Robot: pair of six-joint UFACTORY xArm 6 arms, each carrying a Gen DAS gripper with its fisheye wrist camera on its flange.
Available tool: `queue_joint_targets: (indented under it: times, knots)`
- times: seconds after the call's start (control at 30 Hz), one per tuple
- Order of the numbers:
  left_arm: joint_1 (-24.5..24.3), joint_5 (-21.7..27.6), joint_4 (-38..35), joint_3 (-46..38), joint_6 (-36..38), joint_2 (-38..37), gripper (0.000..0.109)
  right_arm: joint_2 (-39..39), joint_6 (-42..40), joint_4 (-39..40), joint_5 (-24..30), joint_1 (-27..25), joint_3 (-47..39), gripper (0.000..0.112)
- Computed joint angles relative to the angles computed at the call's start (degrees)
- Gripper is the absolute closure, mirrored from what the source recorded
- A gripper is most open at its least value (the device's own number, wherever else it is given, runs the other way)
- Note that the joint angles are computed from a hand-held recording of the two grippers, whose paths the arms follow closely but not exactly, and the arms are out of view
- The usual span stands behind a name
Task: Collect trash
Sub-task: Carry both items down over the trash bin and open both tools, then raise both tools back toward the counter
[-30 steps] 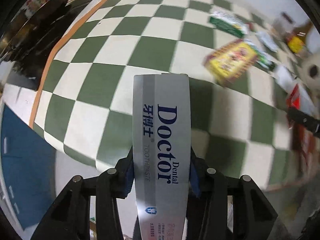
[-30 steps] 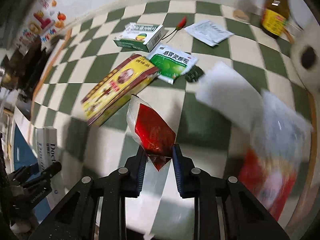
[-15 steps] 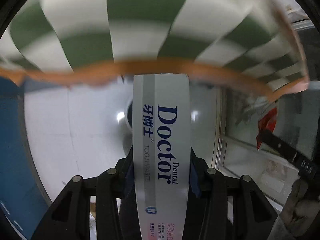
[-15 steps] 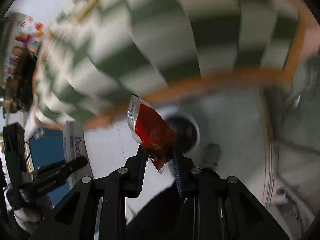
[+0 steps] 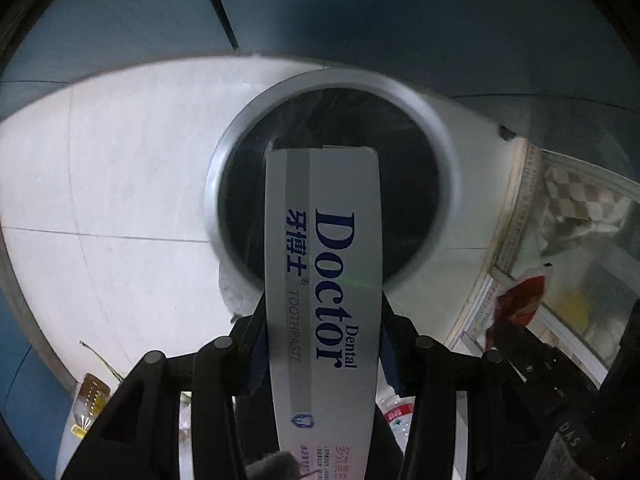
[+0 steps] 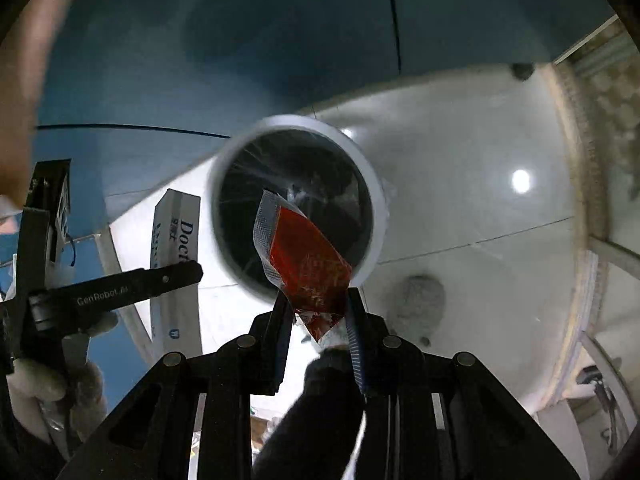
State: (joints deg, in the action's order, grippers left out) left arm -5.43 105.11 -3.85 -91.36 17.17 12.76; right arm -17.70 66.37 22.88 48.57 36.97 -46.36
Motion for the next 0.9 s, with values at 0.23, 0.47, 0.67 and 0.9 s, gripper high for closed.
queue_joint_targets:
  times: [0.23,0.47,0.67,0.9]
  knots:
    - [1.82,-8.96,1.34,6.06,-0.44,-3.01,0.009,7.37,-7.55,5.60,-4.46,0.43,0.68,0.035]
    - [1.76,-13.66,10.04,8.54,0.37,-11.49,0.009,7.13,-0.21,-8.95,10.34,0.64,-7.29,0.009]
    - [2.12,-9.12,11.35,3.84,1.94,-16.37,0.009,6.45,3.98,-16.00,25.22,2.14,-18.92,0.009]
    - [1.82,3.73,9.48,-11.59,3.31,-16.29,0.009,7.32,7.92,-19.77,42.65,4.93,-38.59,0.009]
